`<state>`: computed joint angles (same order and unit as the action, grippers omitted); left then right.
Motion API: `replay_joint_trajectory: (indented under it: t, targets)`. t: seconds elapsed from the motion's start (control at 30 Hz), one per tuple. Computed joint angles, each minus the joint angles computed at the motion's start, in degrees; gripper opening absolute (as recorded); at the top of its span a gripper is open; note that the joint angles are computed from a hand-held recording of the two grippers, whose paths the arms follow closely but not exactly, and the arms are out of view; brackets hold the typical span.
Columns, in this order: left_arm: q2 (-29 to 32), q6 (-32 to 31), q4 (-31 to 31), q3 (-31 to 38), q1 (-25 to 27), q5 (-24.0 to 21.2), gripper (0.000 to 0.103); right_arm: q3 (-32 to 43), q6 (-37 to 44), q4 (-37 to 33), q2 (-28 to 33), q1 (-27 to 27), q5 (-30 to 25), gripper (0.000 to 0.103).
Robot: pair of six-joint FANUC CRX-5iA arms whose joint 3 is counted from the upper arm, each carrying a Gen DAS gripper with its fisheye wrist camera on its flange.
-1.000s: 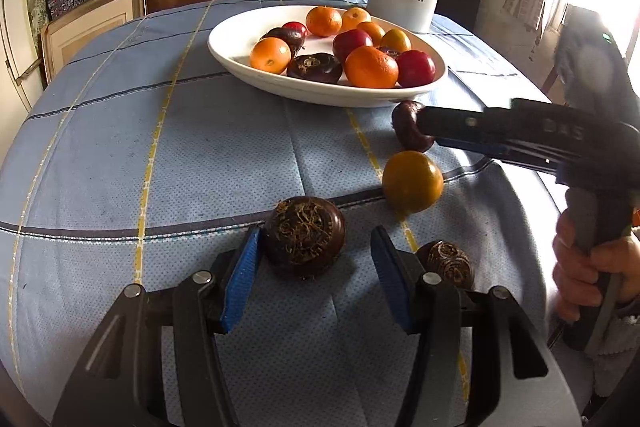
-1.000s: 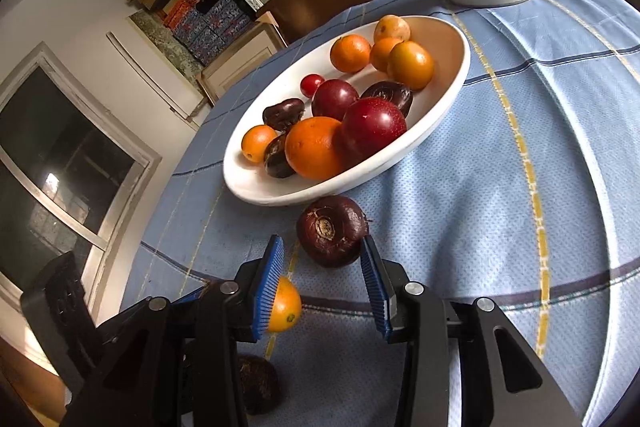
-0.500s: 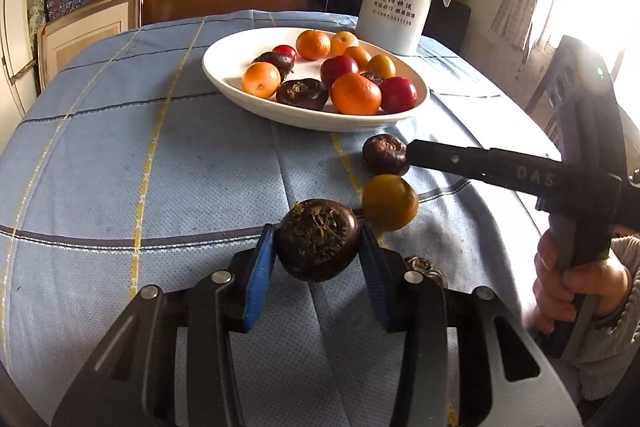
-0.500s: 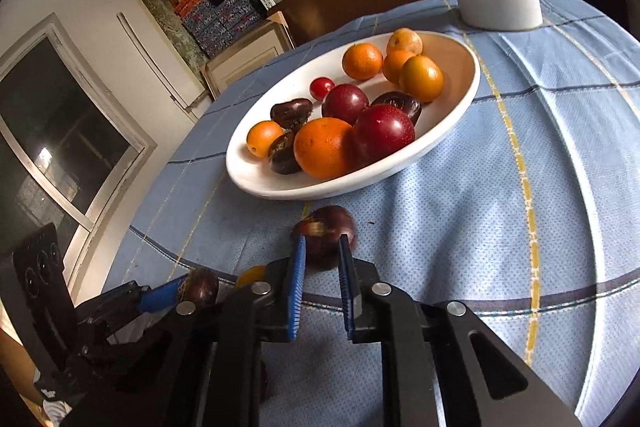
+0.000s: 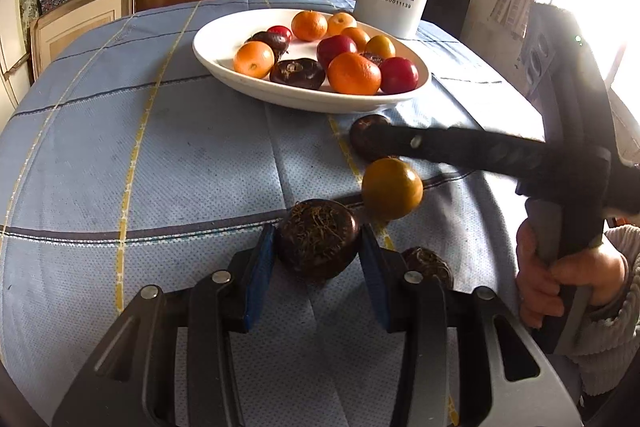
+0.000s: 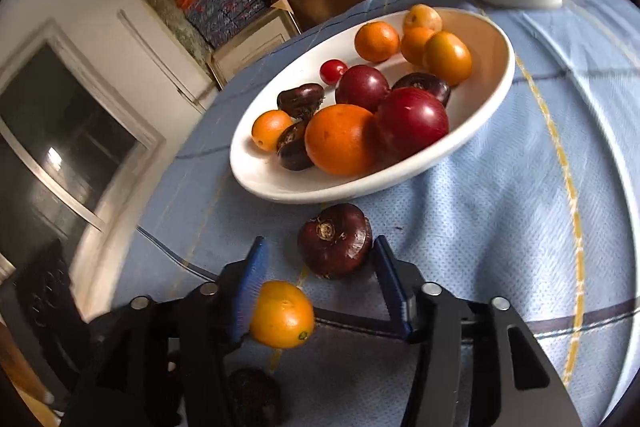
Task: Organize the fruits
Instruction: 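Lower the dark fruits onto the plate and open both tools, then move both tools back to the last mandarin and dark fruit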
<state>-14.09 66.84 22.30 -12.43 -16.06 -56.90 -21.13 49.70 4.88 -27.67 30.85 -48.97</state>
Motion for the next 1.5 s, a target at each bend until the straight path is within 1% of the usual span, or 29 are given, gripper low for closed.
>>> replay_joint_trajectory:
  t: [0.03, 0.07, 0.17, 0.23, 0.33, 0.4, 0.47, 0.57, 0.7, 0.77, 0.8, 0.87, 1.0, 1.03, 1.07, 1.1, 1.17, 1.2, 1.27, 1.3, 1.33, 1.43, 1.47, 1.5]
  targets:
    - [0.02, 0.04, -0.09, 0.04, -0.06, 0.03, 0.041, -0.06, -0.81, 0.92, 0.00, 0.44, -0.18, 0.036]
    - [0.03, 0.03, -0.13, 0.06, -0.09, 0.01, 0.041, 0.32, 0.45, -0.18, 0.08, -0.21, -0.33, 0.036]
    - [-0.21, -0.16, 0.15, -0.24, -0.04, 0.48, 0.041, 0.08, 1.22, -0.55, -0.84, -0.29, -0.37, 0.035]
    - [-1.51, -0.86, 1.25, -1.52, 0.24, 2.29, 0.041, -0.46, 1.95, -1.75, -2.70, -0.43, 0.06, 0.035]
    - [-2.89, -1.42, 3.28, -2.79, 1.08, 4.06, 0.041, -2.84, 0.14, 0.04, -7.01, 0.53, 1.55, 0.035]
    - [-2.46, -1.40, 4.09, -2.00, 1.37, 4.41, 0.041, -3.53, -0.46, 0.02, -9.04, 0.01, 2.56, 0.035]
    - [-1.09, -0.90, 3.94, 0.14, 1.28, 4.47, 0.041, -3.33, -0.81, -0.52, -9.81, -1.44, 3.48, 0.035]
    - [2.08, 0.62, 2.94, 4.79, 0.71, 5.12, 0.041, 0.31, 3.34, -5.11, -8.03, -6.48, 3.65, 0.035]
    - [8.15, 2.79, 2.58, 11.52, -0.81, 5.65, 0.041, 6.64, 8.44, -9.08, -1.89, -12.72, 3.05, 0.035]
    - [11.00, 3.93, 1.11, 14.61, -2.04, 5.57, 0.041, 9.43, 10.75, -11.21, 1.54, -15.00, 2.86, 0.035]
    - [12.57, 4.49, 0.23, 16.22, -2.70, 5.49, 0.041, 10.00, 11.21, -11.43, 2.68, -15.54, 3.03, 0.035]
    - [15.45, 5.51, -0.68, 18.90, -3.54, 5.07, 0.041, 10.43, 10.38, -9.43, 5.03, -15.38, 3.94, 0.035]
    - [18.45, 7.03, -2.51, 21.60, -4.31, 5.15, 0.042, 10.28, 9.18, -7.68, 7.59, -15.14, 4.56, 0.036]
    - [18.55, 7.64, -3.07, 21.60, -4.34, 5.68, 0.047, 10.35, 9.44, -7.89, 7.94, -15.39, 4.49, 0.037]
    - [18.66, 7.76, -2.99, 21.63, -4.28, 5.70, 0.055, 10.59, 10.01, -8.69, 8.12, -15.83, 4.37, 0.037]
    - [18.37, 7.52, -2.48, 21.14, -4.00, 5.97, 0.058, 10.67, 10.54, -10.01, 7.94, -16.51, 4.64, 0.038]
    - [17.23, 8.32, -2.91, 20.13, -3.65, 7.19, 0.073, 10.45, 10.91, -11.94, 7.00, -17.39, 5.31, 0.039]
    - [16.45, 8.42, -2.78, 19.30, -3.28, 7.87, 0.077, 10.10, 11.23, -12.79, 6.15, -17.67, 5.72, 0.040]
    - [14.43, 8.42, -2.23, 17.07, -2.60, 9.23, 0.091, 8.39, 9.91, -11.33, 4.14, -16.94, 6.74, 0.046]
    - [13.29, 8.71, -2.47, 15.82, -2.36, 10.03, 0.092, 6.79, 7.78, -8.90, 2.69, -15.84, 7.44, 0.048]
    - [12.04, 9.20, -2.95, 14.48, -2.13, 10.56, 0.094, 5.47, 6.15, -7.23, 1.49, -15.08, 7.97, 0.052]
    - [8.96, 9.93, -3.62, 10.77, -1.42, 10.21, 0.096, 1.70, 2.12, -5.98, -2.18, -14.13, 8.76, 0.062]
    - [8.06, 10.59, -4.69, 10.03, -1.29, 9.83, 0.097, 0.66, 0.57, -5.85, -3.22, -13.85, 8.43, 0.066]
    - [7.09, 12.52, -7.48, 9.75, -1.67, 9.33, 0.097, -0.06, -0.69, -5.78, -4.05, -13.64, 7.80, 0.068]
